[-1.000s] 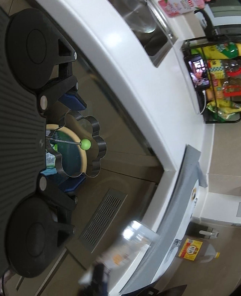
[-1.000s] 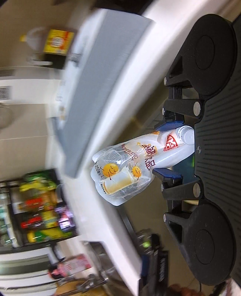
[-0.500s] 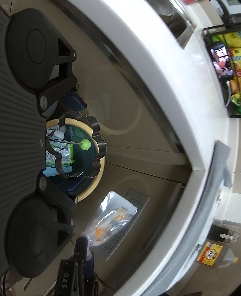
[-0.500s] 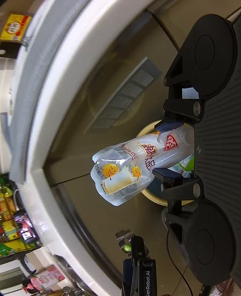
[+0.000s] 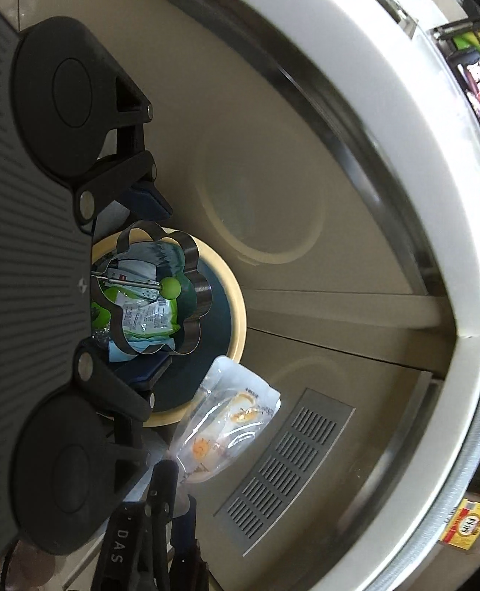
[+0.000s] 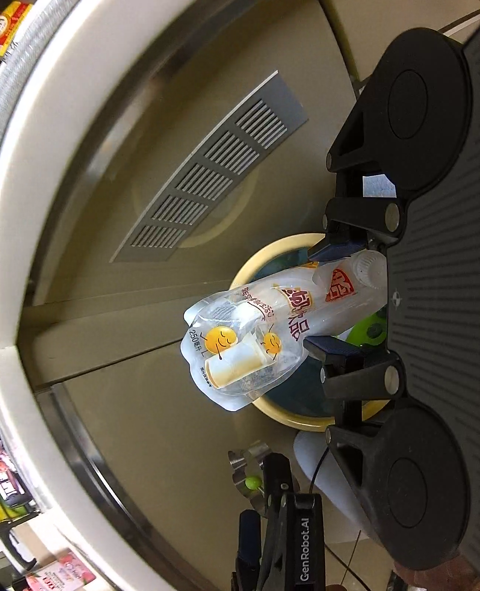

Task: Collect trash
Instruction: 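Lower both tools over the bin and open both grippers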

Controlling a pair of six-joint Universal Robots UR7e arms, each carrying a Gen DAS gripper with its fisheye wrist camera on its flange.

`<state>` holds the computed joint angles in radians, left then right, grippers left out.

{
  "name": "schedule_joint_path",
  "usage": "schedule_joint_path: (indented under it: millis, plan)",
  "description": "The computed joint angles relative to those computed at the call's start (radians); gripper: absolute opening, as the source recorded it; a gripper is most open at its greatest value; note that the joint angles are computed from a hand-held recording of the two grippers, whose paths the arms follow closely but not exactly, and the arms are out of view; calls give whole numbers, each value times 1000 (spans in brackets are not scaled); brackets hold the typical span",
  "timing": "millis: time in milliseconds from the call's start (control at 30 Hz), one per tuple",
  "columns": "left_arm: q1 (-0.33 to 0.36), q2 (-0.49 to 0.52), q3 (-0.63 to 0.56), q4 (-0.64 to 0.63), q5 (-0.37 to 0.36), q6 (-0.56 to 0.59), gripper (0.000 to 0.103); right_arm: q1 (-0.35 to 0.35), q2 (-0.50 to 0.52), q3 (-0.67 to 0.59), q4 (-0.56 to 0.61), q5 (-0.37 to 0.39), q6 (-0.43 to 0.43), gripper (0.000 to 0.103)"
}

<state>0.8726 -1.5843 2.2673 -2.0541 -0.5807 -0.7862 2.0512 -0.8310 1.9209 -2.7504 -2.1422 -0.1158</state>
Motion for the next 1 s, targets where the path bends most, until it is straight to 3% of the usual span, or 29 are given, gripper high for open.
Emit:
schedule_joint_path:
  millis: [367, 567, 1000]
  plan:
    - [88, 103, -47, -54, -28, 74, 82, -14, 75, -63, 68, -22, 14, 47]
    - [153, 155, -71, -81, -79, 94, 82, -17, 128, -109, 99, -42, 14, 48]
    - [222, 234, -128, -88, -107, 121, 82, -25, 201, -167, 134, -68, 20, 48]
